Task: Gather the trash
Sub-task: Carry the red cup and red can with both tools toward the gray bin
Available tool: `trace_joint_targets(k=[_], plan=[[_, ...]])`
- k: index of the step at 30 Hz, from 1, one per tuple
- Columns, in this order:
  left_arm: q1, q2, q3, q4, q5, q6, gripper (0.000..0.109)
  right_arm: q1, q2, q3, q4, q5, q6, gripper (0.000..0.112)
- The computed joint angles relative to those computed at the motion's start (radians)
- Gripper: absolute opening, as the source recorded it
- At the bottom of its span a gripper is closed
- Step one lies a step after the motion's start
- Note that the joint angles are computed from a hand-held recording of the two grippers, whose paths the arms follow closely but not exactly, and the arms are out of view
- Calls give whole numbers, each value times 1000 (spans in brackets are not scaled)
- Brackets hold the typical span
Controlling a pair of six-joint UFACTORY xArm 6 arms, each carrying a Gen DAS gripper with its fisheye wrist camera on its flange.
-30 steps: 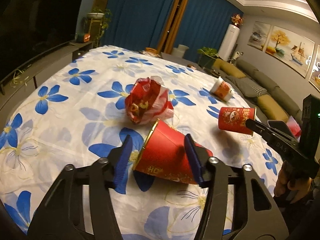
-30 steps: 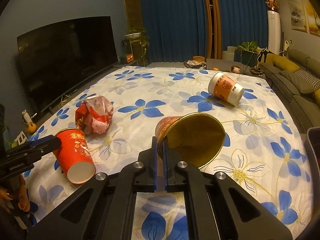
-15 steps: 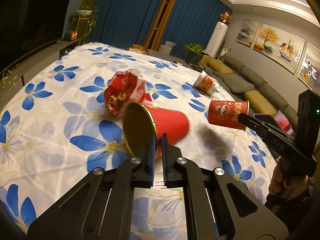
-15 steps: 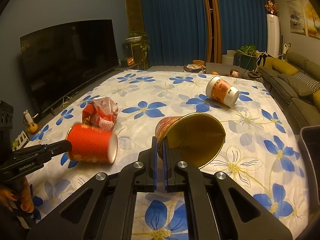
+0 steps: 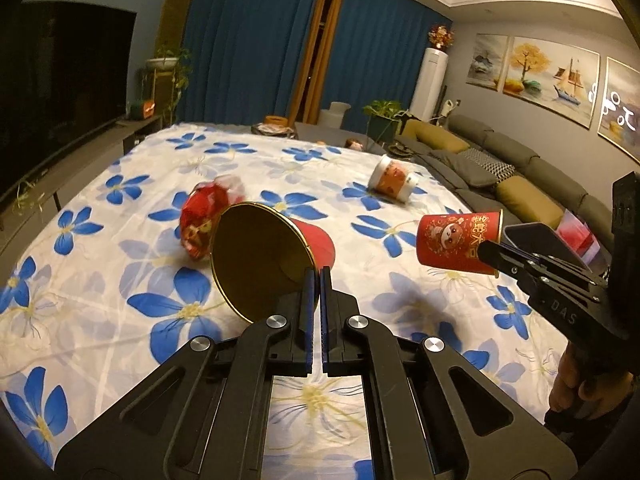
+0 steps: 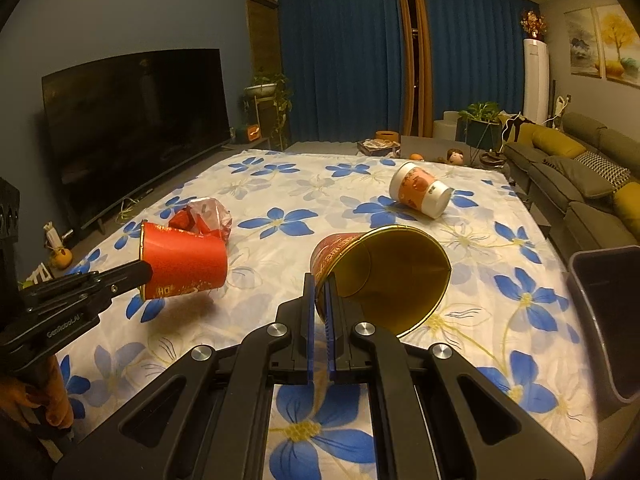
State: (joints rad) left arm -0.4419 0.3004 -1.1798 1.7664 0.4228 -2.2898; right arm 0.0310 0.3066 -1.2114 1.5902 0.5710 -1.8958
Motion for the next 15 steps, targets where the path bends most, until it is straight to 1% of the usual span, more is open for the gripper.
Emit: trace_joint_targets(k=[8, 15], plan=[[-43, 37, -85, -36, 10, 93, 2, -50, -34, 26, 25, 28, -25, 6], [-81, 123, -227, -100, 6, 214, 2, -101, -38, 13, 36, 32, -35, 6]])
